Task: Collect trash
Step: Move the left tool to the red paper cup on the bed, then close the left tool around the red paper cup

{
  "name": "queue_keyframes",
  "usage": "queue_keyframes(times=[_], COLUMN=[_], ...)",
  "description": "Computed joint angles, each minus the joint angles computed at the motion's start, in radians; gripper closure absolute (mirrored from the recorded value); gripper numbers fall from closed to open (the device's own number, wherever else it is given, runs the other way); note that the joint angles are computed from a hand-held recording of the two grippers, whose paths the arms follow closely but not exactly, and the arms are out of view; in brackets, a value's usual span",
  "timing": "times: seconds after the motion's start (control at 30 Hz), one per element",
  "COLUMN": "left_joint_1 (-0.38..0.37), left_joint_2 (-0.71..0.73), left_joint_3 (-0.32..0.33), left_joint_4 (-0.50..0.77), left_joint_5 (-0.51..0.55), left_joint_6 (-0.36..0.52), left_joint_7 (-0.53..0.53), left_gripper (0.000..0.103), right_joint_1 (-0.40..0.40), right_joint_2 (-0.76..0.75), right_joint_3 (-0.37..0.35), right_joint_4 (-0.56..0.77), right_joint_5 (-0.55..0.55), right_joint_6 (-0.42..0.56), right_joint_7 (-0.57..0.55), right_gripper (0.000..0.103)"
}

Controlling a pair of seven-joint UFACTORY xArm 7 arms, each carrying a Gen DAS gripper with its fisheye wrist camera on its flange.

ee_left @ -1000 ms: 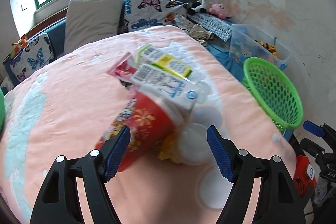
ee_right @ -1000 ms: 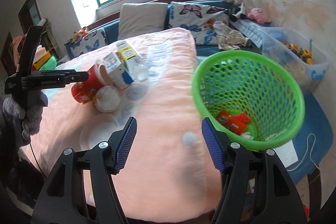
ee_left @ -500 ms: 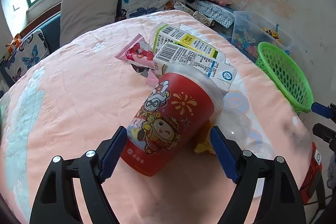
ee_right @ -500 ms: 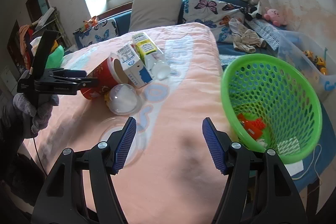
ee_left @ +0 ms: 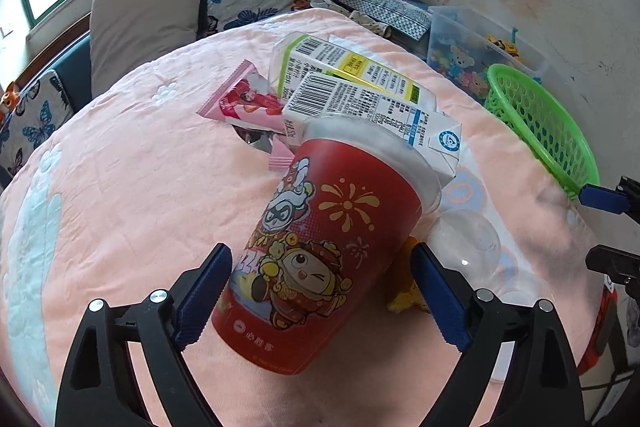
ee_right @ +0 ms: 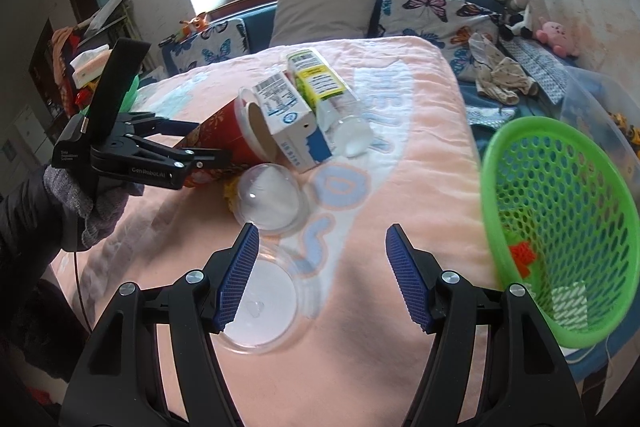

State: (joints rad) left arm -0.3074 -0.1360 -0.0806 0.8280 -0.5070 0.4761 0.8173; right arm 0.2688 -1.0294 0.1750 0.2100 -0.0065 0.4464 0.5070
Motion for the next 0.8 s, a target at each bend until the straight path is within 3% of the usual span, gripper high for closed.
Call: queue_keyframes(times=[0.1,0.5,0.67,0.8], left_joint_1=[-0.002,-0.001,-0.001,0.008], left_joint_2=[0.007,0.019,-0.001,-0.033], left_joint_3=[0.000,0.022,0.028,0.031], left_joint_4=[-0.004,-0.020,-0.046,-0.057], left_joint_5=[-0.004,-0.204,-0.294,-0.268], left_joint_6=[-0.012,-0.032,-0.051,-0.028], left_joint_7=[0.012,0.190,0.257,0.230], left_gripper=[0.015,0.018,0.026,0.033], right_joint_1=[0.004,0.016,0.016,0.016], right_joint_2=[0.047,0.178,0.204,0.212], right_joint_3=[-0.003,-0.014,-0.012,-0.011], right_joint_4=[0.014,0.043,0.052,0.054], right_joint_5=[0.000,0.011,0.014,0.014], right_joint_6=[-0.026,-0.109,-0.124,-0.131], right_joint_7=[-0.008,-0.035,-0.034,-0.034], right_gripper=[0.036,0.036,0.036,0.036])
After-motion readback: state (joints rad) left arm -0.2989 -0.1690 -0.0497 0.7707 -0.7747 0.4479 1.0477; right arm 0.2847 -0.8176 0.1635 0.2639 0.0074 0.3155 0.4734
